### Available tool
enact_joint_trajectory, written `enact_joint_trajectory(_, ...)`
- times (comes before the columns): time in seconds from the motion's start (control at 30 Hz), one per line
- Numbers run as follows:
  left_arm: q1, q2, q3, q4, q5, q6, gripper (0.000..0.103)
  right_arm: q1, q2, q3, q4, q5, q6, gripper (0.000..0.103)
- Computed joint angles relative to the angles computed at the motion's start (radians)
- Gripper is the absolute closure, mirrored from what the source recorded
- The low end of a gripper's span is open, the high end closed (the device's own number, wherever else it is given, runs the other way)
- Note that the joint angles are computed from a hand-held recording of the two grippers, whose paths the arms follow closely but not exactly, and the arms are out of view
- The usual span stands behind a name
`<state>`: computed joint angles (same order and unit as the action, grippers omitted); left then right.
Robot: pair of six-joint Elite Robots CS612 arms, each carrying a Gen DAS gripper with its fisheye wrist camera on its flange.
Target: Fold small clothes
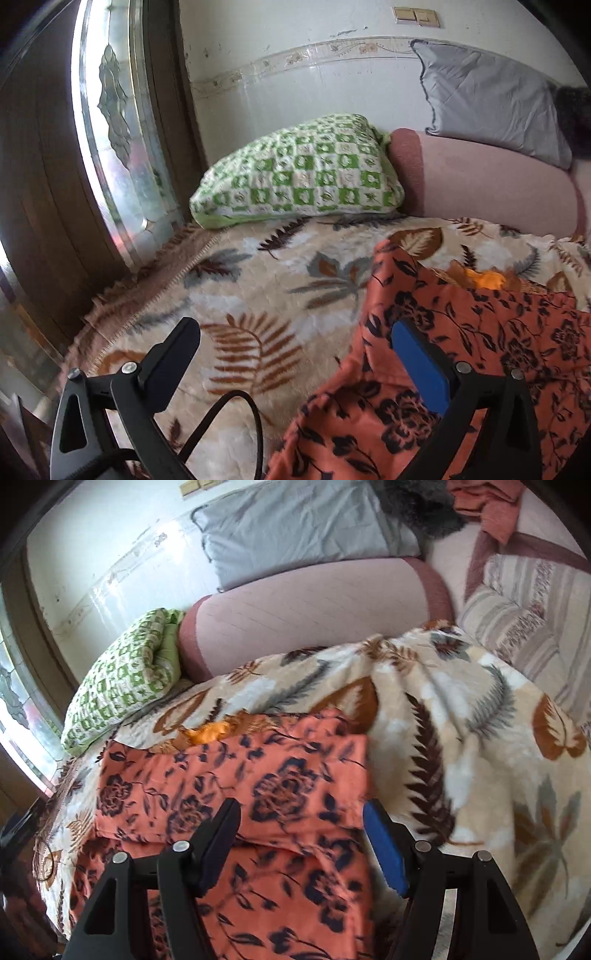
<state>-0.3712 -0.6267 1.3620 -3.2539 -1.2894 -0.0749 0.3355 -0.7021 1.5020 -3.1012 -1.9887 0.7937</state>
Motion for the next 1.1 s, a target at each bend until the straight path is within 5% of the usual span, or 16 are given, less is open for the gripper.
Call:
enact_joint_trajectory(0.17,0.007,0.025,-0.042,0.121,-0.015,-0.027,0.0,-0.019,0.011,0.018,-0.022,0.071,0.013,0.053)
enact_joint_trajectory(0.47,0.019,0.114,-0.236,0.357,0.026,-0.104,0.0,-0.052,0.058,-0.043,0.018,0.159,0.035,0.055)
enact_joint_trajectory(0.6,0.017,0.134,-0.278,0.377,0.044,-0.118,0.0,-0.062,0.063,-0.047,-0.021,0.173,0.034,0.055)
enact_joint_trajectory(0.7,0.007,0.158,-0.324,0.372,0.045,-0.093,0.0,-0.071,0.076,-0.068,-0.048,0.201,0.016,0.055)
enact_joint_trajectory(0.83,-0.024,0.217,-0.422,0.38,0.159,0.006,0.0,-0.071,0.103,-0.128,-0.002,0.221,-0.042,0.055)
enact_joint_trajectory(0.93,-0.046,0.299,-0.56,0.537,0.369,0.051,0.0,-0.076,0.123,-0.167,0.027,0.24,-0.072,0.055)
enact_joint_trajectory(1.0,-0.042,0.342,-0.632,0.648,0.44,0.045,0.0,-0.084,0.134,-0.188,0.075,0.249,-0.074,0.056)
enact_joint_trajectory(1.1,-0.013,0.343,-0.672,0.799,0.331,-0.081,0.0,-0.102,0.142,-0.194,0.133,0.288,-0.032,0.066)
